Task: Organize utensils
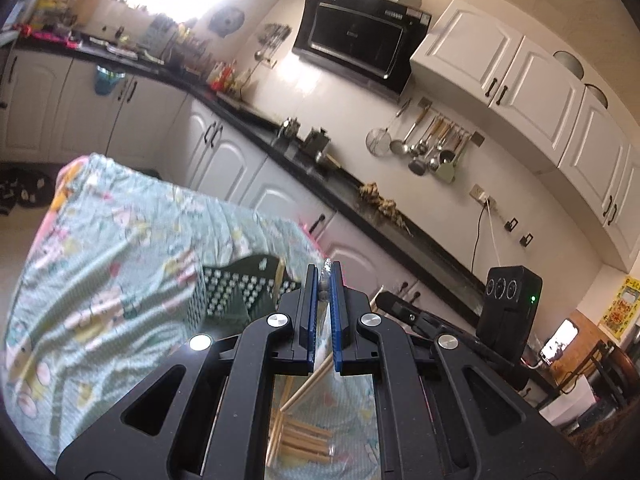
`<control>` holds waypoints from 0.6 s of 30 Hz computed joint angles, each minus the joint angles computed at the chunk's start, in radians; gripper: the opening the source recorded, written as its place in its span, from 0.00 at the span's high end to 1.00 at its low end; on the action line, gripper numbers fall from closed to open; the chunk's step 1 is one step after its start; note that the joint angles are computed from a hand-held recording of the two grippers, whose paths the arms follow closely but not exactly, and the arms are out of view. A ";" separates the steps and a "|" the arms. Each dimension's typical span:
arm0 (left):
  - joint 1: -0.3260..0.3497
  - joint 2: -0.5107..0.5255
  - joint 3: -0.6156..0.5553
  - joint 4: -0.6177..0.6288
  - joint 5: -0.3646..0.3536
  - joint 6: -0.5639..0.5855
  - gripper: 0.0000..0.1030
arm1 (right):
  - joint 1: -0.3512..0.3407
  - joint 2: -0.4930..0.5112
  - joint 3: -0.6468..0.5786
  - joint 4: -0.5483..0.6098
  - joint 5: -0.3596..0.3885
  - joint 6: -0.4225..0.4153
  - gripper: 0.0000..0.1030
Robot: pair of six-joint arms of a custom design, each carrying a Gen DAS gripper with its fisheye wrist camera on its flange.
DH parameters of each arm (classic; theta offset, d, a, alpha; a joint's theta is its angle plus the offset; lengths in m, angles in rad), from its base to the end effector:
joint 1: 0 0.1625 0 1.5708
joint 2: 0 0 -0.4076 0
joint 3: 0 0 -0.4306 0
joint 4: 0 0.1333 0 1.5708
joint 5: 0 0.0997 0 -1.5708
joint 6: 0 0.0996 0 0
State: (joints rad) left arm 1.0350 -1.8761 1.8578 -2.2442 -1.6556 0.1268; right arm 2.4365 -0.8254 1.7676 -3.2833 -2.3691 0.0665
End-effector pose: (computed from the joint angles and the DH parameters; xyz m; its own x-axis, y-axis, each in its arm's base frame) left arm -0.1214 -0.4490 0.5463 -0.7728 0.6344 -0.0160 0.4949 0.5867 -0.6410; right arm 0.5349 -0.3738 0.1333 -0.8666 -0.1769 0.4666 -0.4901 0.4780 -0.7290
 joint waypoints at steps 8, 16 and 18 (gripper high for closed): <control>-0.024 0.027 -0.073 -0.057 0.031 0.018 0.97 | 0.012 0.047 -0.110 -0.035 0.024 -0.126 0.95; -0.063 0.070 -0.135 -0.112 0.097 0.042 0.97 | 0.016 0.090 -0.215 -0.085 0.028 -0.233 0.95; -0.070 0.082 -0.146 -0.123 0.112 0.045 0.97 | 0.017 0.101 -0.242 -0.091 0.026 -0.254 0.95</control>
